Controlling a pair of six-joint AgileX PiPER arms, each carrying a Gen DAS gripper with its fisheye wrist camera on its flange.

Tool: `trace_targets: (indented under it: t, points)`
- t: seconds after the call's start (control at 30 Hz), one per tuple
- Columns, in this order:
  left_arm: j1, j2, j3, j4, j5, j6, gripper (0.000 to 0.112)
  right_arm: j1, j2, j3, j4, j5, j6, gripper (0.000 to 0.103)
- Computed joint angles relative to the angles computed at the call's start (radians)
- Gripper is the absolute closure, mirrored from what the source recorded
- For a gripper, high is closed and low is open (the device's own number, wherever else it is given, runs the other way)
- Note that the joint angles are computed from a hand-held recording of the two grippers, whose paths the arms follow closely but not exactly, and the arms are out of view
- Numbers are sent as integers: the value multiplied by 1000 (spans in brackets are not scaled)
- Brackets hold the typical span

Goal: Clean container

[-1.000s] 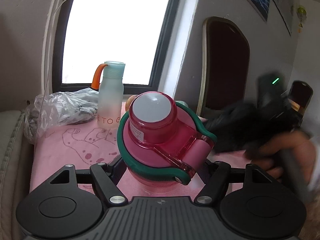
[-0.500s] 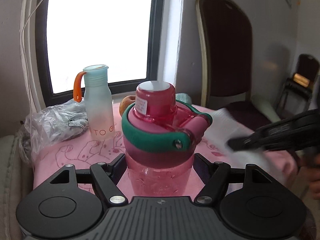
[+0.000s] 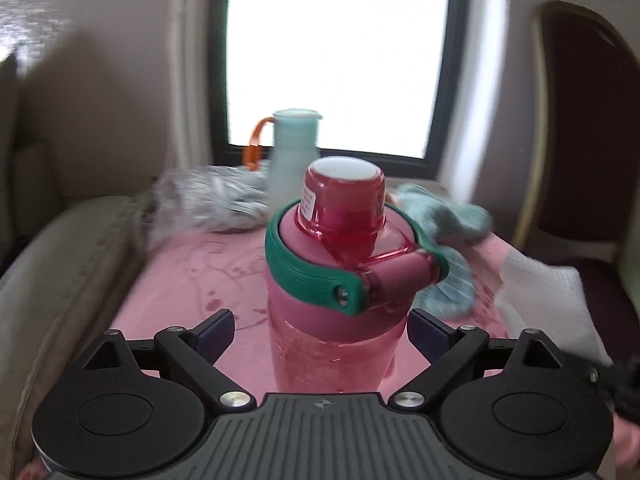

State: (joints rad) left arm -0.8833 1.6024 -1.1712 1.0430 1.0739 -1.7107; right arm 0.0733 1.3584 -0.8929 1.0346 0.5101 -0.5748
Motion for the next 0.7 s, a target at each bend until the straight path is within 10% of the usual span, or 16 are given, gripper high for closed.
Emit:
trace_targets:
  t: [0.2,0.37,0.57,0.7]
  points:
    - [-23,108,-152,-24,136,-14,21,-33,-28,21,30,26,-29,90]
    - [12,76,-128,-43,76,-2,41,-42,-43,30,32,34,-36,89]
    - [84,-97,86,-10,-186,108,41,-36,-46,31,24,28,-27,89]
    - [208,-278,307,26,-509,257,41,-18,-47,26,19,25,-23,89]
